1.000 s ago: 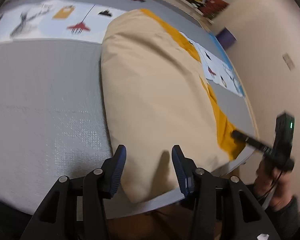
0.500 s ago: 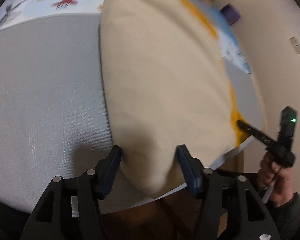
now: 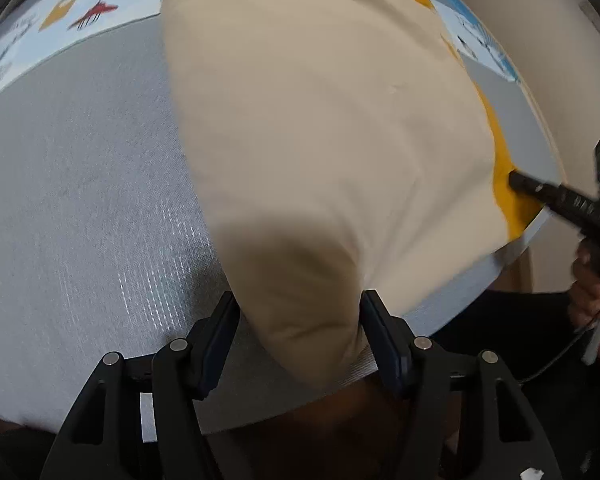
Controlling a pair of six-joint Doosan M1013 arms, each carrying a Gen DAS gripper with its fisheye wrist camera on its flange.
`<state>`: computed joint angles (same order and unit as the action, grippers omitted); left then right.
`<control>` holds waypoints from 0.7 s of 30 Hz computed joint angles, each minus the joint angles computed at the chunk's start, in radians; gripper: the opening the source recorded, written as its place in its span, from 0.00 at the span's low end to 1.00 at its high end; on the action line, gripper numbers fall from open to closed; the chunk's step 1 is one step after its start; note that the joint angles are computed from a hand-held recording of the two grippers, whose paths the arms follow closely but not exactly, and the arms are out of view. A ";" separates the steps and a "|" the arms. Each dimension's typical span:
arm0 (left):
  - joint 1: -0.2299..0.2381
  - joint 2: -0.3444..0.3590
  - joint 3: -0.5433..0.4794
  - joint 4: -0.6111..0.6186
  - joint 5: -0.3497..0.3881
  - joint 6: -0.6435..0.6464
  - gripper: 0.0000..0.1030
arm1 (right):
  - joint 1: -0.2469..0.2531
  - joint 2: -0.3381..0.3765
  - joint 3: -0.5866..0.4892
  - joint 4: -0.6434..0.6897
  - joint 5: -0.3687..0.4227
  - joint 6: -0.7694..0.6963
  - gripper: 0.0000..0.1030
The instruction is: Fold large clothes
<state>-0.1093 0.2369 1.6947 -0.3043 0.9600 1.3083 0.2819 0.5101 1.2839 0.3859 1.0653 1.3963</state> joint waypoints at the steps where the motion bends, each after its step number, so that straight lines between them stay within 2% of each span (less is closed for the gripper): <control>1: 0.012 -0.001 -0.003 -0.042 0.006 0.017 0.57 | -0.004 0.011 -0.009 0.016 0.019 0.001 0.36; 3: 0.036 -0.003 -0.007 -0.113 0.016 0.046 0.57 | -0.002 0.035 -0.027 0.002 0.061 0.010 0.45; 9: 0.119 -0.028 0.015 -0.275 -0.091 0.043 0.56 | 0.007 0.047 -0.025 -0.024 0.070 0.020 0.44; 11: 0.147 -0.017 0.015 -0.321 -0.106 0.024 0.56 | 0.009 0.053 -0.031 -0.024 0.073 0.017 0.37; 12: 0.159 0.000 0.005 -0.342 -0.111 0.013 0.56 | 0.010 0.053 -0.032 -0.028 0.074 0.007 0.28; 15: 0.177 0.045 -0.021 -0.399 -0.114 0.030 0.56 | 0.018 0.055 -0.036 -0.049 0.071 0.002 0.18; 18: 0.191 0.085 -0.032 -0.537 -0.127 0.123 0.64 | 0.015 0.064 -0.048 -0.044 0.075 -0.004 0.14; 19: 0.191 0.098 -0.036 -0.564 -0.134 0.140 0.69 | 0.015 0.066 -0.051 -0.042 0.074 -0.009 0.13; 21: 0.202 0.111 -0.039 -0.591 -0.140 0.160 0.71 | 0.017 0.058 -0.038 -0.040 0.066 -0.015 0.12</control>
